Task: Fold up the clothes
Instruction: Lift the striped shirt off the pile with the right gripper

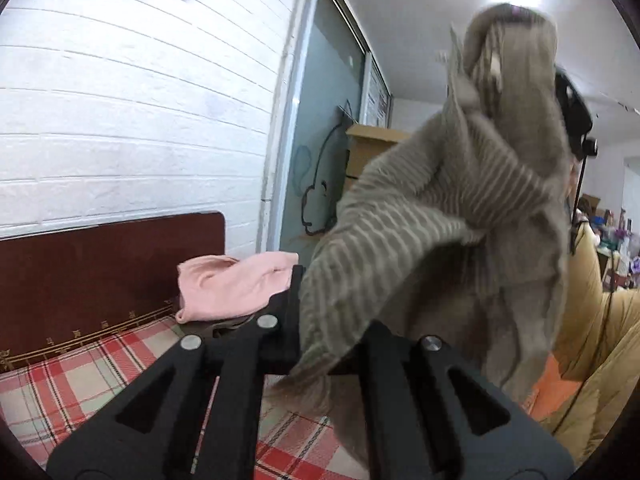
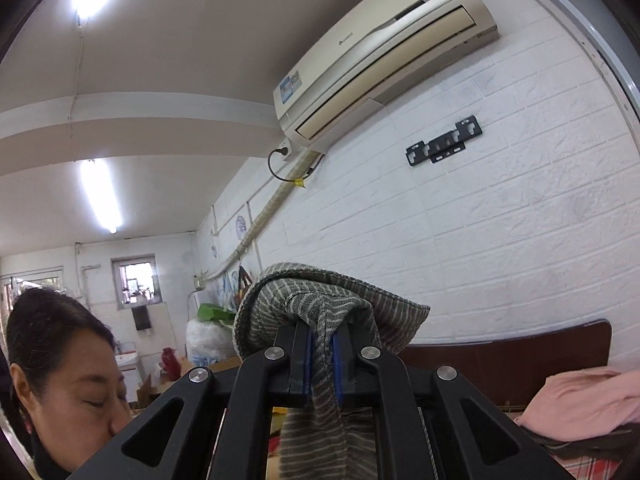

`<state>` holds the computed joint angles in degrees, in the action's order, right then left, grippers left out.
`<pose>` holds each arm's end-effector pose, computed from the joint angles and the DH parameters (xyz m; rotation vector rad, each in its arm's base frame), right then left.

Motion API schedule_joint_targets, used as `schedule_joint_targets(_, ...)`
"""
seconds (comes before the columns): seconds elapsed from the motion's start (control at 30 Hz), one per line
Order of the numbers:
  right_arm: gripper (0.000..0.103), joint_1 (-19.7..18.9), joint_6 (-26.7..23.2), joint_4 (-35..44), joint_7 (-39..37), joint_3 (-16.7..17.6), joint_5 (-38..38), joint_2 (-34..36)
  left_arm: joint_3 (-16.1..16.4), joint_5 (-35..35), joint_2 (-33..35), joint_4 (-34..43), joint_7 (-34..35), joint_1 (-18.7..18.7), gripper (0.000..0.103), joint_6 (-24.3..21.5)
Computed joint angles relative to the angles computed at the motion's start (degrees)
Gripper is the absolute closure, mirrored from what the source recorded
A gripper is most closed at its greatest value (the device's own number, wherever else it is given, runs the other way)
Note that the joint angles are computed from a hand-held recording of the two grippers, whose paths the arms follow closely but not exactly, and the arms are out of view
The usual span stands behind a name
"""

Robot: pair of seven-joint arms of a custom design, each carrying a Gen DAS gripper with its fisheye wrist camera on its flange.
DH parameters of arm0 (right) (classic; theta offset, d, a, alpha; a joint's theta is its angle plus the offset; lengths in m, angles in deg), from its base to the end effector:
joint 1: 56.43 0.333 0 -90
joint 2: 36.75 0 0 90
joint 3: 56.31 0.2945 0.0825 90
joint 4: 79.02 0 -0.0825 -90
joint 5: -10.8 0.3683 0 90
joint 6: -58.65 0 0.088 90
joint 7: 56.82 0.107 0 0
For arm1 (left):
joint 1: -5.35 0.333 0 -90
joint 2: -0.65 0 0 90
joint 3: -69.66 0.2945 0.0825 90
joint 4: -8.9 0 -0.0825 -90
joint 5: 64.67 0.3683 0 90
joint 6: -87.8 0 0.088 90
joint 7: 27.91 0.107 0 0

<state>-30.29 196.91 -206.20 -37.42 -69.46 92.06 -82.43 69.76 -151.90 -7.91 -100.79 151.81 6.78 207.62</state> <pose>0.3450 0.0395 0.7443 -1.3453 0.5876 -0.2493 0.5428 -0.0345 0.6190 -0.7361 2.0705 -1.8799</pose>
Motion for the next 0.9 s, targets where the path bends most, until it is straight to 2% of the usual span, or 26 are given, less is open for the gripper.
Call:
schedule_joint_targets(0.03,0.095,-0.03,0.43,-0.33,-0.37,-0.08,0.52,0.12,0.73,-0.47,-1.38,-0.72,-0.60,0.65,0.096,0.20)
schedule_joint_targets(0.13,0.094,0.07,0.36,-0.15,-0.71,-0.10,1.42,1.27,2.93,-3.95,-8.25,-5.91,2.31,1.70,0.096,4.66)
schedule_joint_targets(0.2,0.094,-0.15,-0.02,-0.39,-0.66,0.46,1.30,1.42,3.57,-3.98,-12.10,-7.57,2.46,1.78,0.096,9.11)
schedule_joint_targets(0.3,0.094,-0.25,1.32,-1.16,-2.13,2.06,1.62,0.58,5.68,-1.50,-16.88,-8.84,-1.88,1.69,0.096,12.13)
schedule_joint_targets(0.47,0.094,0.74,1.25,0.14,-3.66,2.85,1.38,1.19,9.45,5.63,-22.22,-8.63,-9.79,1.65,0.094,12.87)
schedule_joint_targets(0.57,0.094,1.86,1.55,2.62,-5.61,3.16,1.84,4.29,9.56,10.17,-20.84,-6.02,-14.81,1.71,0.091,16.48)
schedule_joint_targets(0.67,0.094,2.52,2.02,7.37,-7.12,3.55,3.39,11.26,8.07,14.12,-16.06,-3.00,-17.19,1.61,0.087,24.48)
schedule_joint_targets(0.73,0.094,1.92,2.34,11.94,-6.22,4.31,3.87,17.99,7.97,16.44,-10.38,-0.42,-19.07,0.70,0.087,27.29)
schedule_joint_targets(0.83,0.094,-0.24,3.12,20.69,-2.09,6.31,2.55,30.25,4.48,27.17,1.02,4.96,-29.27,2.40,0.087,33.09)
schedule_joint_targets(0.9,0.094,-1.95,2.15,27.59,3.31,7.50,-0.47,39.57,1.97,36.92,9.09,8.86,-37.84,3.79,0.087,36.38)
